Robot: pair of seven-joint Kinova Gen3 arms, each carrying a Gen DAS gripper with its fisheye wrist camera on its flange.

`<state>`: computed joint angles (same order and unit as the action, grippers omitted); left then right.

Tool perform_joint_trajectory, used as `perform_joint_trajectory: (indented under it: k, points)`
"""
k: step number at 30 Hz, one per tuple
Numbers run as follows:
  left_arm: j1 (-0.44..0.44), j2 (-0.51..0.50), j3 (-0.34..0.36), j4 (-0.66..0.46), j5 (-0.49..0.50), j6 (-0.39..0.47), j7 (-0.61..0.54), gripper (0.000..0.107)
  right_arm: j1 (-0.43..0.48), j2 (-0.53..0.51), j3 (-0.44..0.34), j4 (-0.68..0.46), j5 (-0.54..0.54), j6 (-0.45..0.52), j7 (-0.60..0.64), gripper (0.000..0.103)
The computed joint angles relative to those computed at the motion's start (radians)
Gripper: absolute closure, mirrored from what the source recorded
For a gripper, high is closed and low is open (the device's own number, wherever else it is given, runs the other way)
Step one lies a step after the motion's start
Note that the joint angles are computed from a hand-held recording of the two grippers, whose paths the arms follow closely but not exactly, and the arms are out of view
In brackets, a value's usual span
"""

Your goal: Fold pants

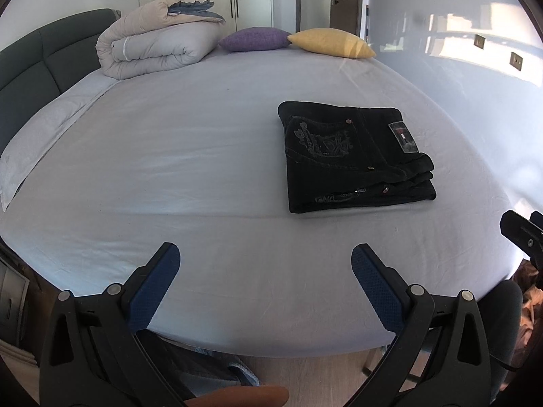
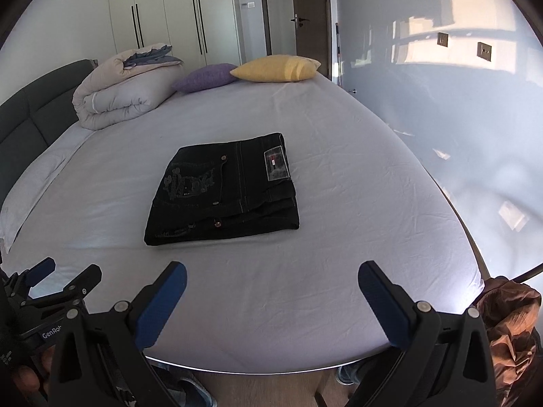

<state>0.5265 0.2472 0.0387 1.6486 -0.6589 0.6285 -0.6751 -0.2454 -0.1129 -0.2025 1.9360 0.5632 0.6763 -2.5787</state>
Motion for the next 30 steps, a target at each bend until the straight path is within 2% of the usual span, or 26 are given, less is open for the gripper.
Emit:
perform_joint_trajectory:
  k: [30]
  points:
    - [0.002, 0.01, -0.009, 0.011, -0.007, -0.02, 0.006, 0.004, -0.016, 0.015, 0.008, 0.001, -0.023, 0.008, 0.008, 0.0]
